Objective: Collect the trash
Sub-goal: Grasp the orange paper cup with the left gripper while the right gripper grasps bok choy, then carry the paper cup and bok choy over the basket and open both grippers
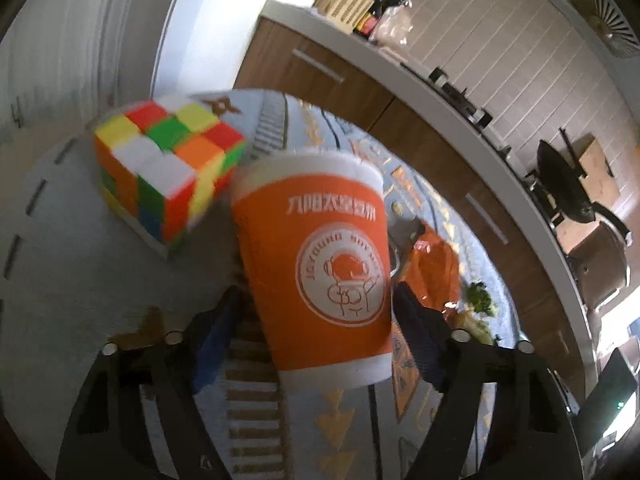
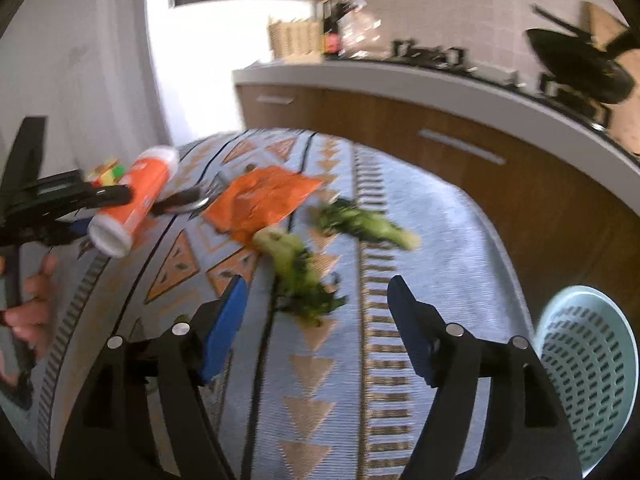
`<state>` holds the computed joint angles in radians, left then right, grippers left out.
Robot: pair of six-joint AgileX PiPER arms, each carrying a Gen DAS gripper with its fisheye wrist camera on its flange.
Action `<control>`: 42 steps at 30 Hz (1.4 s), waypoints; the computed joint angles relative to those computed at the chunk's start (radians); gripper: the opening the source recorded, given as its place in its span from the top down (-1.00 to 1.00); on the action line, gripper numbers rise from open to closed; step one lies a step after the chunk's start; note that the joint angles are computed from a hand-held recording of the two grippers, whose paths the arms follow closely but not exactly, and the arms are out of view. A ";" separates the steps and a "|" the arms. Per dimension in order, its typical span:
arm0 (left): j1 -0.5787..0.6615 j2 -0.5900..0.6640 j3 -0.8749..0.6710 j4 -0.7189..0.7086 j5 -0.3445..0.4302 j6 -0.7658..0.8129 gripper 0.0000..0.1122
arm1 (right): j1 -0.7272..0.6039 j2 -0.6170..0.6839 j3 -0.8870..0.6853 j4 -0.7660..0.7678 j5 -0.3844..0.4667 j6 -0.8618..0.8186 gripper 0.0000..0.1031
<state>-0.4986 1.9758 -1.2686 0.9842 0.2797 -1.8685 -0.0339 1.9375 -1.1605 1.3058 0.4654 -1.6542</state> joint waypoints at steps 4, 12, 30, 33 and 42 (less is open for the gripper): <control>-0.067 0.043 -0.065 0.070 0.164 -0.050 -0.19 | 0.041 0.026 -0.052 -0.121 -0.046 0.120 -0.34; -0.198 0.087 -0.163 0.203 0.430 -0.032 -0.17 | 0.087 0.144 -0.238 -0.522 0.003 0.576 -0.32; -0.314 0.006 -0.152 0.281 0.472 -0.045 -0.17 | -0.100 -0.089 0.084 0.146 0.019 -0.139 0.69; -0.362 0.021 -0.229 0.283 0.494 0.007 -0.17 | -0.206 -0.149 0.090 0.120 0.065 -0.086 0.68; -0.471 0.185 -0.615 0.174 0.533 0.308 -0.18 | -0.503 -0.223 0.064 0.161 0.152 -0.080 0.69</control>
